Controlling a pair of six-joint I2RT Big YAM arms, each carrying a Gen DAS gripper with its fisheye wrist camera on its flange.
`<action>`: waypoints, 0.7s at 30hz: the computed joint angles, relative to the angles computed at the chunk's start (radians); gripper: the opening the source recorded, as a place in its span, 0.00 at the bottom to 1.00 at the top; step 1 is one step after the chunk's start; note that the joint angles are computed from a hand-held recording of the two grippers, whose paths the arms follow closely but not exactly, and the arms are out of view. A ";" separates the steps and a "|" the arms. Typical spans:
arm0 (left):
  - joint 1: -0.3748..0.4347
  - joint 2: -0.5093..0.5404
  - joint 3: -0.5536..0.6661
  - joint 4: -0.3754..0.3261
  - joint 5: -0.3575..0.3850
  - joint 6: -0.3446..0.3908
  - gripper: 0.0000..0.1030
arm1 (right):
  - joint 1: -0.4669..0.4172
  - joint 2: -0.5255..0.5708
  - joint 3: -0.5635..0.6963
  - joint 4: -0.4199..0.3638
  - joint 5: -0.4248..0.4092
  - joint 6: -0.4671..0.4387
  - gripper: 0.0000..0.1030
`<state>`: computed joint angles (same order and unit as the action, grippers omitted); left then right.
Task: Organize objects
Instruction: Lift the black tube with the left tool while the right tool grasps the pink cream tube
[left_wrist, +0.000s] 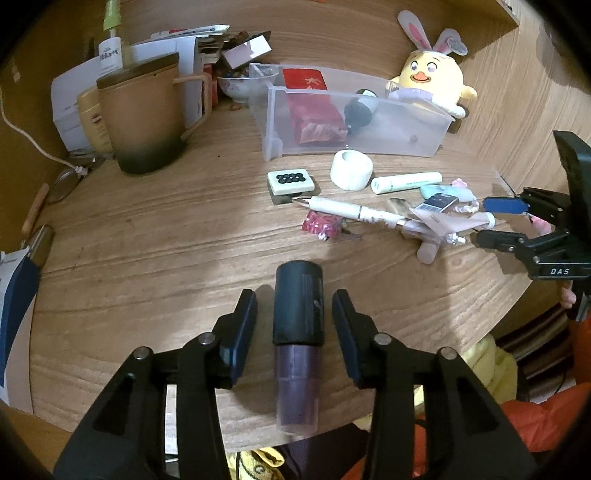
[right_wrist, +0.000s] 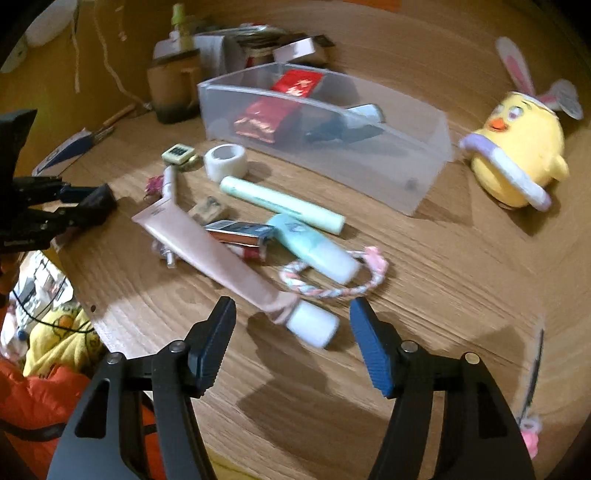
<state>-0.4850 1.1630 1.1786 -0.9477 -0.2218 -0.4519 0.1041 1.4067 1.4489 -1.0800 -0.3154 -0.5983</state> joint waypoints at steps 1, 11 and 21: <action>0.001 -0.001 -0.001 0.000 -0.001 0.001 0.34 | 0.005 0.004 0.001 -0.004 0.000 -0.009 0.51; -0.014 0.006 0.007 0.013 -0.033 -0.007 0.25 | 0.000 -0.015 -0.027 -0.003 -0.034 0.008 0.31; -0.013 0.009 0.053 0.059 -0.052 -0.010 0.25 | -0.031 -0.051 -0.018 0.060 -0.114 0.119 0.31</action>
<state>-0.4985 1.1718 1.2320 -0.8888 -0.2743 -0.4616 0.0727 1.3559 1.4307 -1.0195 -0.4293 -0.4788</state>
